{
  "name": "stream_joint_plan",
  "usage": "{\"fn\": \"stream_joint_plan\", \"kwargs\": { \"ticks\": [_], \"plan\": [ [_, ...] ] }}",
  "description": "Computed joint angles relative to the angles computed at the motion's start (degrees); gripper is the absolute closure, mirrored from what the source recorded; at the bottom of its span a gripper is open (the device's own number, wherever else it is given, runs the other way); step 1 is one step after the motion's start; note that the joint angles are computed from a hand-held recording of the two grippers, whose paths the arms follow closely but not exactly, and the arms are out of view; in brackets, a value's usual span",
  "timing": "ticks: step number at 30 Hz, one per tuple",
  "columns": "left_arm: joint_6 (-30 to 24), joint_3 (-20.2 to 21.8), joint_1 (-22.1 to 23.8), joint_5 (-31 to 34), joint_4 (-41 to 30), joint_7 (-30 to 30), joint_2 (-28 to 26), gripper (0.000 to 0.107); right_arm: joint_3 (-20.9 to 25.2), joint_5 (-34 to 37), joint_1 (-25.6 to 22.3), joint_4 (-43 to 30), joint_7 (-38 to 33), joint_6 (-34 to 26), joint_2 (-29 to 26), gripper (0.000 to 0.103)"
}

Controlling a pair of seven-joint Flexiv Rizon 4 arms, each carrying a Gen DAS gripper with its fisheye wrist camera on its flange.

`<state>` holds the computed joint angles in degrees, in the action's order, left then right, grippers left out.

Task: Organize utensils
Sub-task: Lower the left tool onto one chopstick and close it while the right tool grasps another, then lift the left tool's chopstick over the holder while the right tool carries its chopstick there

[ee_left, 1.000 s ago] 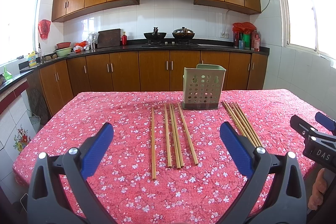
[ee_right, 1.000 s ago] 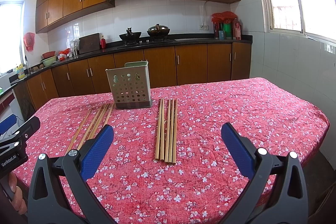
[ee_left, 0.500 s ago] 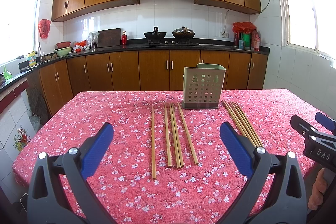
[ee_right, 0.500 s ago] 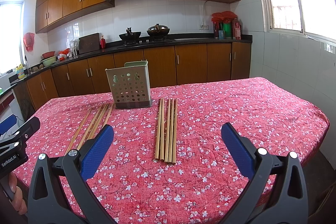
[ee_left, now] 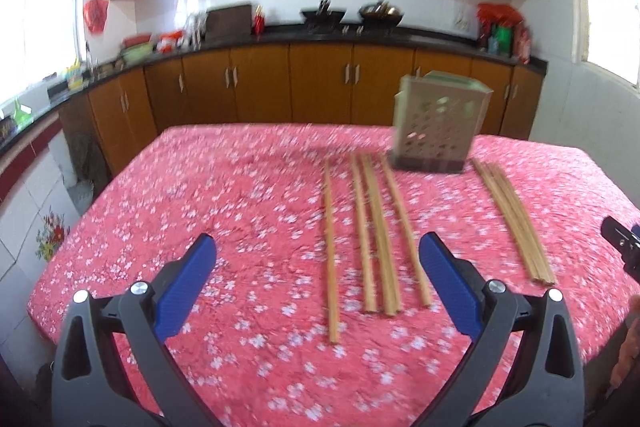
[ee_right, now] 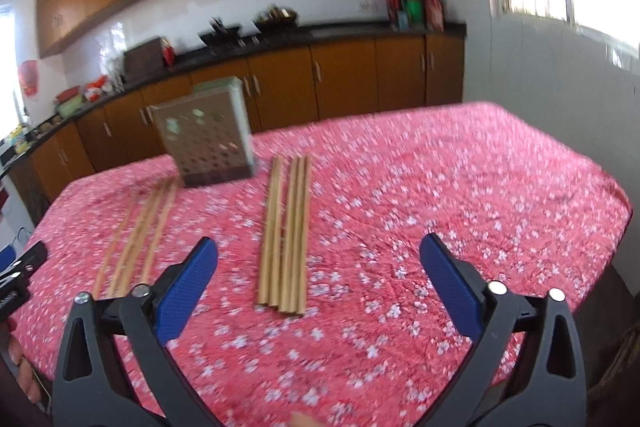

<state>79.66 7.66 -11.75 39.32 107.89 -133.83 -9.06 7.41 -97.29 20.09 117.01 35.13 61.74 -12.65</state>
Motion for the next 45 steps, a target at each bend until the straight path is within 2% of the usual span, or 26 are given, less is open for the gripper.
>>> {"fn": "stream_joint_plan", "kwargs": {
  "ticks": [1, 3, 4, 6, 8, 13, 16, 19, 25, 27, 30, 32, 33, 34, 36, 41, 45],
  "plan": [
    [-0.7, -1.4, 2.0, -4.9, 0.2, 4.4, -1.0, 0.008, -0.4, 2.3, -0.7, -1.0, -1.9, 2.3, -1.3, 0.016],
    [-1.5, -2.8, 4.1, -11.6, 0.1, 10.4, -2.7, 0.011, -1.2, 6.1, -2.0, -2.6, -5.2, 7.2, -3.8, 0.040],
    [-1.7, -3.4, 4.8, -14.5, -0.2, 13.1, -3.7, 0.017, -1.5, 10.7, -2.8, -4.0, -8.9, 10.9, -6.0, 0.046],
    [-3.4, -4.8, 6.3, -20.5, -0.8, 19.1, -5.6, 0.029, -2.0, 17.7, -2.8, -5.5, -14.3, 14.5, -8.8, 0.063],
    [-4.6, -5.9, 7.3, -25.4, -1.2, 24.0, -7.1, 0.040, -1.9, 24.0, -2.4, -6.7, -19.7, 15.7, -10.8, 0.071],
    [-6.5, -5.2, 6.0, -31.2, -2.8, 30.0, -9.8, 0.051, 0.1, 36.3, -1.5, -9.3, -32.0, 15.4, -14.3, 0.084],
    [-7.7, -5.8, 5.9, -34.5, -3.2, 34.0, -10.6, 0.059, -1.1, 39.0, 0.1, -9.7, -35.5, 14.3, -14.7, 0.095],
    [-8.3, -6.6, 6.0, -37.9, -3.2, 37.2, -11.1, 0.069, -3.4, 40.4, 2.8, -10.0, -37.1, 11.7, -14.3, 0.095],
    [-8.8, -7.8, 6.0, -43.1, -2.4, 42.3, -11.3, 0.081, -8.5, 42.0, 6.9, -9.2, -37.9, 12.0, -13.5, 0.095],
    [-9.1, -7.5, 5.5, -43.4, -2.4, 42.8, -11.4, 0.083, -9.8, 41.4, 7.9, -8.8, -37.5, 12.5, -13.3, 0.095],
    [-10.5, -6.4, 4.5, -42.8, -2.9, 42.2, -11.7, 0.091, -10.4, 41.3, 8.5, -8.2, -36.9, 13.4, -13.0, 0.095],
    [-9.6, -5.3, 3.4, -41.2, -2.3, 40.8, -11.7, 0.098, -10.5, 41.3, 8.6, -7.2, -36.7, 13.8, -12.3, 0.095],
    [-6.2, -5.7, 3.7, -41.2, -1.3, 40.9, -12.1, 0.098, -10.9, 40.5, 8.9, -6.8, -36.2, 14.1, -12.0, 0.095],
    [-5.7, -5.8, 3.8, -41.4, -1.0, 41.1, -12.1, 0.098, -11.3, 39.7, 9.1, -6.8, -35.9, 14.3, -12.1, 0.095],
    [-5.5, -5.6, 4.0, -41.5, -1.5, 41.7, -12.9, 0.098, -11.5, 38.4, 9.2, -7.0, -36.2, 13.8, -12.2, 0.095],
    [-5.2, -4.9, 4.6, -42.3, -5.5, 42.2, -16.7, 0.099, -11.5, 40.4, 8.2, -10.6, -38.3, 12.9, -14.5, 0.095],
    [-4.5, -6.1, 6.1, -44.5, -8.7, 43.3, -19.3, 0.099, -12.8, 41.0, 8.1, -13.7, -39.6, 12.5, -16.7, 0.095]
  ]
}}
